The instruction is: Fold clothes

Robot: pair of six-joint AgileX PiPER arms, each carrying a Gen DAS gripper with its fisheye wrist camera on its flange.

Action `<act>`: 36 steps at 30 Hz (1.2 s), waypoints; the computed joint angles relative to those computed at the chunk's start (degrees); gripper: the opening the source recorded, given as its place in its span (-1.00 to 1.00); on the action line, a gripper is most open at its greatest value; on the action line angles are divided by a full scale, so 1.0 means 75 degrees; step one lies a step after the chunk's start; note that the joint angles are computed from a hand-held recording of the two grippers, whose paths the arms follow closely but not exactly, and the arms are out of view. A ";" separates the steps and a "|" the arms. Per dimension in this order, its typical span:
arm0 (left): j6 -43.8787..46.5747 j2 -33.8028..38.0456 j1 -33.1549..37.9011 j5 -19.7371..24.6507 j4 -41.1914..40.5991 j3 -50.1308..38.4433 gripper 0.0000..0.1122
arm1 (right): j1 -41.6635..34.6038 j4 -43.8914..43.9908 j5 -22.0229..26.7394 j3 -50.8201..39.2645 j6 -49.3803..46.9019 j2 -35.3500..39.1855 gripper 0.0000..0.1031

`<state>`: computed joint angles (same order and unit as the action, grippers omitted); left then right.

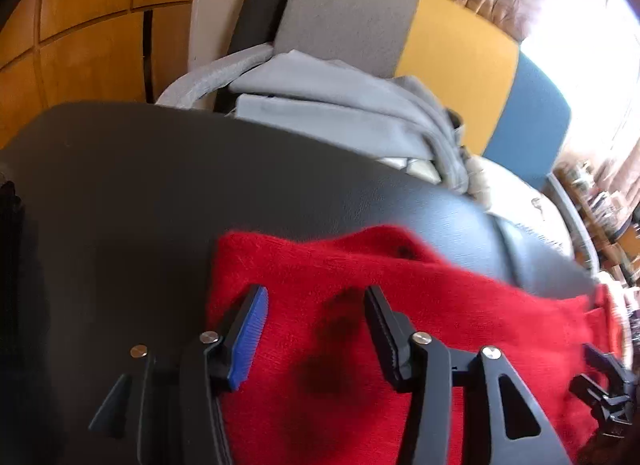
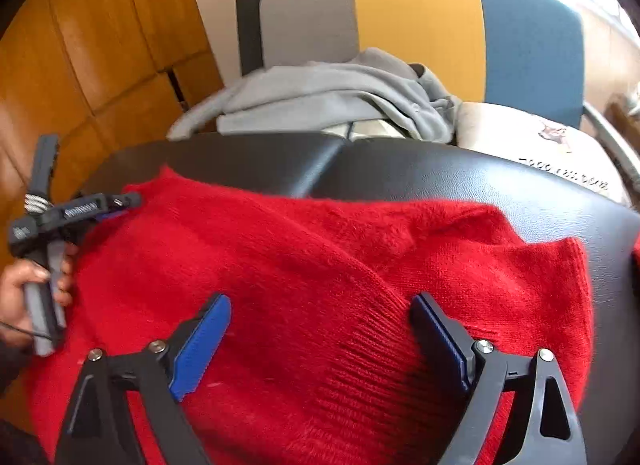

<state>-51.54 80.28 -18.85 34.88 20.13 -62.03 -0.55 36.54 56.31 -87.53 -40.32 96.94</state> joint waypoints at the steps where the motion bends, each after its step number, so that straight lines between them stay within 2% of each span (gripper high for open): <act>1: -0.0048 -0.0150 -0.0232 -0.0060 0.0134 0.0013 0.06 | -0.0352 0.0482 0.0226 -0.0082 -0.0245 -0.0050 0.90; 4: -0.0212 -0.0183 -0.0995 0.0181 0.0743 -0.0100 0.06 | -0.1159 0.1108 0.0487 -0.0225 -0.0383 -0.0041 1.00; 7: -0.0422 0.0210 -0.1512 0.0587 0.1069 -0.0196 0.06 | -0.1941 0.1400 0.1002 -0.0824 0.0180 0.0689 1.00; 8: -0.0655 0.0326 -0.1578 0.0564 0.1246 -0.0080 0.08 | -0.2012 0.1160 0.0907 -0.0967 0.0527 0.0950 1.00; 10: -0.1105 0.0364 -0.1641 0.0360 0.1589 0.0197 0.10 | -0.2127 0.0896 0.0691 -0.1135 0.0951 0.1387 1.00; 13: -0.1209 0.0325 -0.1525 0.0145 0.1542 0.0340 0.14 | -0.2248 0.1580 0.0294 -0.0669 0.0192 0.1262 1.00; 18: -0.1384 0.0516 -0.1572 0.0277 0.1801 0.0213 0.21 | -0.2039 0.1270 -0.0042 -0.0496 0.0204 0.1101 1.00; 20: -0.1215 0.0698 -0.1553 0.0467 0.1727 -0.0029 0.27 | -0.1908 0.0938 -0.0013 -0.0723 0.0368 0.1188 1.00; 23: -0.0833 0.0768 -0.1445 0.0882 0.1222 -0.0450 0.24 | -0.1657 0.0151 0.0095 -0.1258 0.0859 0.1367 1.00; 27: -0.1249 -0.0189 -0.1610 0.1122 0.1137 0.0008 0.22 | -0.1901 0.0192 0.0733 -0.1242 0.0693 0.0839 1.00; 30: -0.1727 -0.1031 -0.2303 0.1718 0.1353 0.0696 0.22 | -0.2063 0.0171 0.0718 -0.0340 0.0317 -0.0112 1.00; 34: -0.3438 -0.2058 -0.4191 0.3042 0.2047 0.1723 0.22 | -0.2534 0.0749 0.0999 0.1401 -0.0297 -0.1325 1.00; 36: -0.4063 -0.2111 -0.4763 0.3503 0.2067 0.2066 0.22 | -0.2537 0.0612 0.0684 0.2122 -0.0420 -0.1581 1.00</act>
